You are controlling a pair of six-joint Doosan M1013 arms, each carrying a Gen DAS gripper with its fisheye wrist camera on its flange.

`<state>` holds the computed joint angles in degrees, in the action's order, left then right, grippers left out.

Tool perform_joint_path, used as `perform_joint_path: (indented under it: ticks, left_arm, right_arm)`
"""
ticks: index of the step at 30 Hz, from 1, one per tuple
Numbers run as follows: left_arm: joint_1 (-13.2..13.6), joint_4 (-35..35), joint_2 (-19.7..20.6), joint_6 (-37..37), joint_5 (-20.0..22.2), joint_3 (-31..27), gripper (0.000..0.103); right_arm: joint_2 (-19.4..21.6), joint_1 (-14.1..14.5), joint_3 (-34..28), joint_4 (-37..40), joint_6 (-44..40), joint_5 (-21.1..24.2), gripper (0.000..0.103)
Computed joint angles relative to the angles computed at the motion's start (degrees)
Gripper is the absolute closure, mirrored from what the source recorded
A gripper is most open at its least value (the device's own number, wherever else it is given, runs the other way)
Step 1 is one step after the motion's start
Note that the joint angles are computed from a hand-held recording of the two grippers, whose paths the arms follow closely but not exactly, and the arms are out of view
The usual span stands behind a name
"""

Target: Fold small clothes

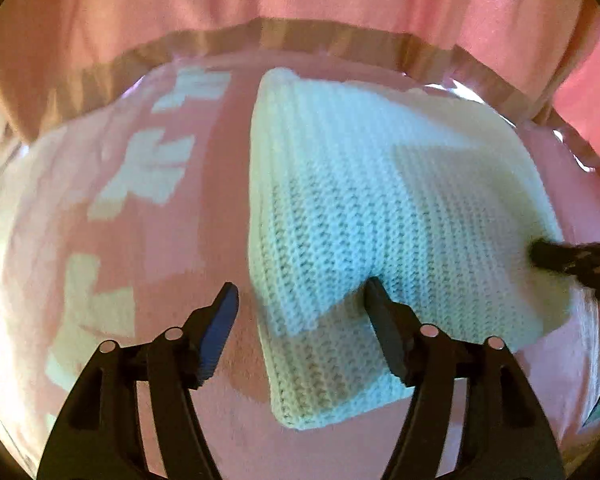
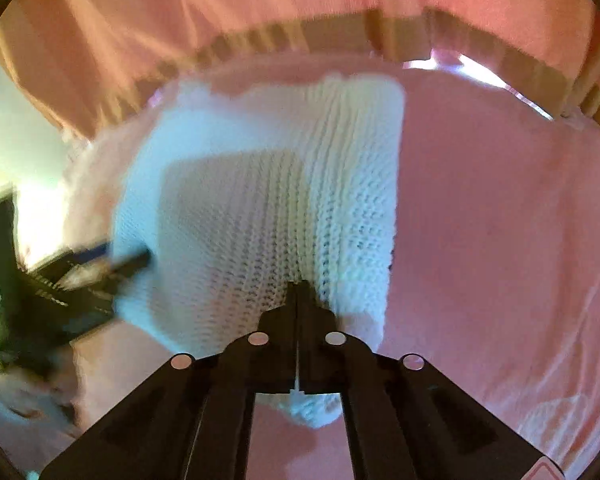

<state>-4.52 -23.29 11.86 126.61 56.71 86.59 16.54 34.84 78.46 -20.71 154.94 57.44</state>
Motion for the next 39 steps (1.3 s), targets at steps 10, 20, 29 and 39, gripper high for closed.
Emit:
perform_joint_path:
  ticks: [10, 20, 29, 39]
  left_arm:
    - [-1.5, 4.4, -3.7, -1.8, -5.8, 3.0, 0.037]
    - [-1.2, 0.9, -8.2, 0.1, -7.6, 5.3, 0.024]
    - [-0.6, -1.5, -12.1, 2.3, -15.4, 10.1, 0.012]
    - [-0.1, -5.5, -14.6, 2.7, -20.7, 14.5, 0.012]
  right_arm:
    - [1.8, 1.7, -2.6, -1.6, -4.1, 9.5, 0.103]
    - [-2.1, 6.7, -1.3, -17.0, 10.1, 7.1, 0.093]
    - [-2.3, 8.4, 2.1, -19.4, 19.3, 12.3, 0.088]
    - [-0.4, 11.8, 2.7, -23.0, 22.2, 16.1, 0.076]
